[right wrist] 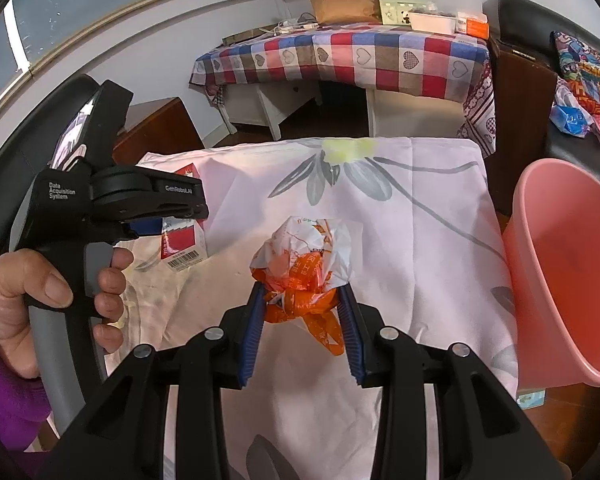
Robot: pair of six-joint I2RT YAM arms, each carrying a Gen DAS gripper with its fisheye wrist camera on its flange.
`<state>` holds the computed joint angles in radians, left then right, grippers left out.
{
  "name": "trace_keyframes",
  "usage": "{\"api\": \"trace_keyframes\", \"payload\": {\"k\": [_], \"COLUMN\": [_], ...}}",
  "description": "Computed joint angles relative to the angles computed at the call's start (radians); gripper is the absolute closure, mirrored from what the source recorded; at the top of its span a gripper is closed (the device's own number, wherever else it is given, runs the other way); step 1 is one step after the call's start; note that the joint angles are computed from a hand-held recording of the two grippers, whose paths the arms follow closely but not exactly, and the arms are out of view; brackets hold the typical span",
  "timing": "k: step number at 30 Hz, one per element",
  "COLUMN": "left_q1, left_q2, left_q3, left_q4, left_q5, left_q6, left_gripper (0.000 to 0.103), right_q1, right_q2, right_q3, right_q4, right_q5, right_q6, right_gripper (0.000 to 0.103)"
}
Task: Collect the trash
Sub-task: 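Grasp the red-and-white medicine box with the left tool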
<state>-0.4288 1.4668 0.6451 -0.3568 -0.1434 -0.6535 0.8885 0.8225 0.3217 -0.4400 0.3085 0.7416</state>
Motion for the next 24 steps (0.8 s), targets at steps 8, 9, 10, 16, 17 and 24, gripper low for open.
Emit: {"api": "trace_keyframes", "payload": {"k": [8, 9, 10, 16, 17, 24], "left_q1": [0.002, 0.004, 0.005, 0.007, 0.008, -0.006], "left_q2": [-0.039, -0.047, -0.052, -0.082, -0.093, -0.214], "left_q3": [-0.032, -0.037, -0.04, -0.059, -0.066, -0.128], "left_q4": [0.001, -0.001, -0.002, -0.007, -0.009, -0.033], "left_q5": [0.01, 0.011, 0.012, 0.008, 0.009, 0.038], "left_q6": [0.008, 0.008, 0.009, 0.016, 0.02, 0.079], "left_gripper": [0.057, 0.057, 0.057, 0.059, 0.06, 0.062], "right_q1": [0.02, 0.024, 0.03, 0.044, 0.047, 0.074], "right_q2": [-0.001, -0.003, -0.005, -0.016, -0.018, -0.072], "right_q3": [0.011, 0.013, 0.015, 0.018, 0.019, 0.02], "right_q4": [-0.019, -0.023, -0.028, -0.044, -0.049, -0.115], "right_q5": [0.011, 0.013, 0.018, 0.029, 0.032, 0.058], "right_q6": [0.011, 0.013, 0.018, 0.027, 0.029, 0.062], "right_gripper": [0.066, 0.066, 0.066, 0.066, 0.066, 0.066]}}
